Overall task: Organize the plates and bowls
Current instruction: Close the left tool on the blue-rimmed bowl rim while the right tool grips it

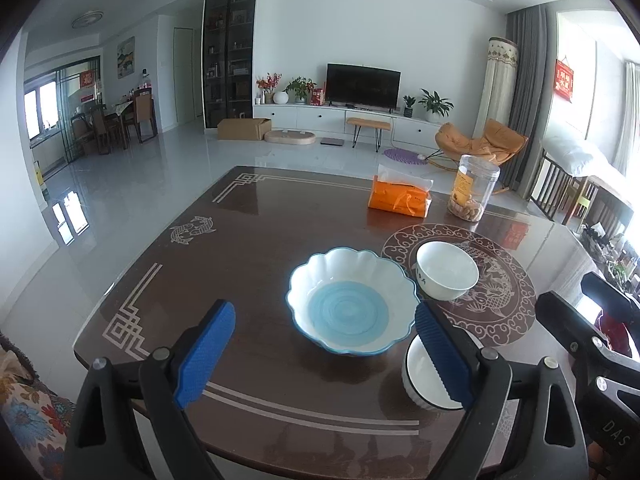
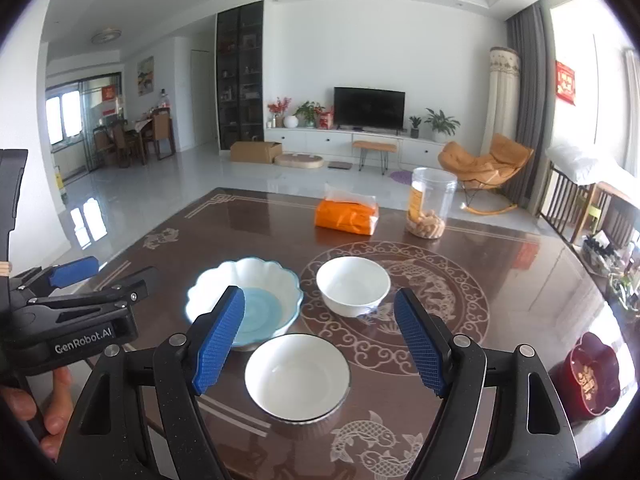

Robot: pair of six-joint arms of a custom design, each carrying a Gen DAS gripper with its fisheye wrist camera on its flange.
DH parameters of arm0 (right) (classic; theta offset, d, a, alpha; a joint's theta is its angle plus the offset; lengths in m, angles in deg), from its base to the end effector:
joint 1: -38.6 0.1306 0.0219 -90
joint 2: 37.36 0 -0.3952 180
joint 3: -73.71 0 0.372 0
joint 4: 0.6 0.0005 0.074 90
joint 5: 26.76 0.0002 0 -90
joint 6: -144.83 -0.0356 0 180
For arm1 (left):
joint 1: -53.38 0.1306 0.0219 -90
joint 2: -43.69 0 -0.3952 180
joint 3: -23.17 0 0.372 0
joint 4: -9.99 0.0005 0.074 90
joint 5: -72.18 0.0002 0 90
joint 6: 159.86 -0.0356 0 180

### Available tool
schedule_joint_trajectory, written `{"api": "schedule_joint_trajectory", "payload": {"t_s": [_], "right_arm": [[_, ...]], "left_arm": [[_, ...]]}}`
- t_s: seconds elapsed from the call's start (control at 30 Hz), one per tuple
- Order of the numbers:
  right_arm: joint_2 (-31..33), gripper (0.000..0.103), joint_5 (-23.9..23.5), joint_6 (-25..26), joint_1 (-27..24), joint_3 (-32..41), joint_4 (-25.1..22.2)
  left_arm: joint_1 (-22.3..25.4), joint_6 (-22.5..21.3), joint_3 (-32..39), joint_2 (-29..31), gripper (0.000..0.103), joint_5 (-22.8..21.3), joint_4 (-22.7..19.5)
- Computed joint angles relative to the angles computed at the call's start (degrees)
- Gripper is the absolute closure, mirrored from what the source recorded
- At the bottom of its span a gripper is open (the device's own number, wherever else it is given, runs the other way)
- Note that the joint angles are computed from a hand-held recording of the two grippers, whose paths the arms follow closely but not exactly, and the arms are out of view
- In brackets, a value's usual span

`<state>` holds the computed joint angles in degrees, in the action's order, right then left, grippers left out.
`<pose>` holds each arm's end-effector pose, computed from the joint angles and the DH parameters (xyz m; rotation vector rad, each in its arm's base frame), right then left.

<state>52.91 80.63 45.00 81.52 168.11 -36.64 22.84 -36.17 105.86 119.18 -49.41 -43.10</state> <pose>0.3637 0.3230 0.4953 -0.4271 2.0642 0.2304 0.3231 -0.1695 0.4848 -0.3146 2.2071 0.0536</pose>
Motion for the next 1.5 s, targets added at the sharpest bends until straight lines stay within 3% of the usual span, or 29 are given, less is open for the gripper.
{"api": "schedule_joint_trajectory", "payload": {"t_s": [0.3,0.5,0.63,0.83,0.93,1.0,1.07,1.13,1.27,1.37,1.43,1.47,1.5], "right_arm": [[1.8,0.023,-2.4,-2.6,0.5,0.2,-3.3],[2.9,0.023,-1.2,-5.4,0.6,0.5,-9.1],[4.6,0.023,-1.1,-6.0,0.5,2.2,-12.7],[6.0,0.023,-0.7,-5.1,0.4,3.2,-13.8],[7.4,0.023,-5.3,-3.6,-1.8,4.6,-12.3],[10.5,0.023,-14.0,-3.8,-5.0,8.4,-13.5],[16.2,0.023,-19.9,-3.3,-7.5,15.5,-18.4],[23.3,0.023,-25.4,-1.7,-9.2,24.6,-26.1],[35.5,0.026,-29.3,1.4,-10.0,41.5,-39.5],[41.9,0.027,-29.4,2.5,-9.7,51.2,-46.6],[46.0,0.041,-28.5,2.9,-9.6,57.5,-51.2],[48.0,0.047,-28.1,3.0,-9.5,60.5,-53.4],[49.7,0.048,-27.4,3.2,-9.5,63.2,-55.3]], "left_arm": [[1.9,-0.7,-0.9,1.2,0.01,4.7,-3.7],[2.7,-1.7,-1.9,2.5,0.01,8.2,-2.9],[5.1,-2.3,-2.2,3.5,0.01,10.3,-2.1],[11.0,-6.0,-2.7,6.1,0.01,13.7,-0.6],[15.2,-11.3,-0.9,9.4,0.01,19.9,0.7],[18.1,-14.0,1.6,12.6,0.01,25.1,0.5],[20.0,-15.4,4.3,15.9,0.01,28.3,-0.1],[21.0,-17.2,7.0,19.2,0.01,30.0,-0.7],[22.2,-18.1,11.8,25.2,0.011,31.4,-3.0],[22.2,-18.6,13.6,27.8,0.023,31.8,-4.0],[22.0,-19.1,14.2,29.1,0.039,32.3,-4.4],[22.0,-19.2,14.6,29.7,0.041,32.8,-4.6],[22.1,-18.9,14.7,30.2,0.05,33.3,-4.7]]}}
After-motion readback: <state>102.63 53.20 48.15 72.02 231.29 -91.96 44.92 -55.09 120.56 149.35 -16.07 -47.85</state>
